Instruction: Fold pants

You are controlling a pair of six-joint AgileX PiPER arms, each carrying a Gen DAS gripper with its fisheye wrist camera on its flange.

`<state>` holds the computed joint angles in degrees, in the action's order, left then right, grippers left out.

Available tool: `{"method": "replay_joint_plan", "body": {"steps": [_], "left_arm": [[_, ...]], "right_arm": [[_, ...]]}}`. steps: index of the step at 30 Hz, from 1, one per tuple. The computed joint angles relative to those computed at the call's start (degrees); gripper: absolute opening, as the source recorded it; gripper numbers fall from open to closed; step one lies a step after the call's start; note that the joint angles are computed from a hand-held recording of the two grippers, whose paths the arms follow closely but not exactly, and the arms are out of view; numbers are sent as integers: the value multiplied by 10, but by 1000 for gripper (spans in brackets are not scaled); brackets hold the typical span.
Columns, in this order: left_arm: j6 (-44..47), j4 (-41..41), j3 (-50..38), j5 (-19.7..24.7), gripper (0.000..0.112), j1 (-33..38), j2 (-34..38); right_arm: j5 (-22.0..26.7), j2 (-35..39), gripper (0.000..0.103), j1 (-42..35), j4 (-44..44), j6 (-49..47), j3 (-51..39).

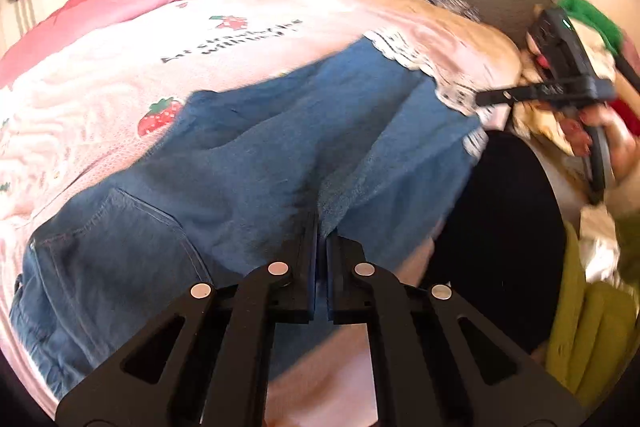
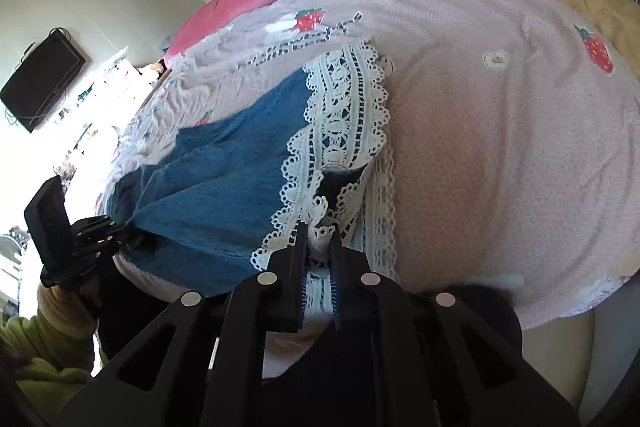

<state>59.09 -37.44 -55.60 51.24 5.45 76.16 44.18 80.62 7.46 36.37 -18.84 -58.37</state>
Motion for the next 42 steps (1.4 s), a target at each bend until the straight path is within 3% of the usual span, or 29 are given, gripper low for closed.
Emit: {"method": "replay_joint_plan", "body": {"steps": [4, 8, 15, 18, 19, 21, 25, 30, 33, 36, 42], "left_arm": [[-9, 38, 47, -44, 0, -31, -11], [-11, 24, 60, -48, 0, -32, -3], [22, -8, 71, -49, 7, -20, -2], [55, -48, 72, -16, 25, 6, -8], [58, -54, 71, -8, 35, 13, -11], [62, -63, 71, 6, 38, 28, -25], [68, -83, 64, 42, 48, 109, -55], [59, -79, 42, 65, 60, 257, -76], [38, -59, 24, 49, 68, 314, -67], [7, -43, 3, 59, 68, 359, -38], [-27, -47, -8, 107, 65, 392, 6]], "right_arm": [[-5, 7, 10, 30, -67, 61, 7], [-10, -7, 11, 44, -110, 112, 16], [-21, -51, 28, 84, -227, 258, 22], [-48, -68, 30, 131, -299, 323, 16], [-53, -61, 30, 143, -302, 320, 7], [-60, -39, 30, 148, -274, 279, -7], [-16, 62, 30, 152, -310, 305, -64], [-22, 47, 31, 215, -407, 380, -75], [-53, 28, 52, 301, -468, 387, -84], [-62, 52, 52, 363, -495, 356, -106], [-56, 122, 52, 420, -463, 280, -157]]}}
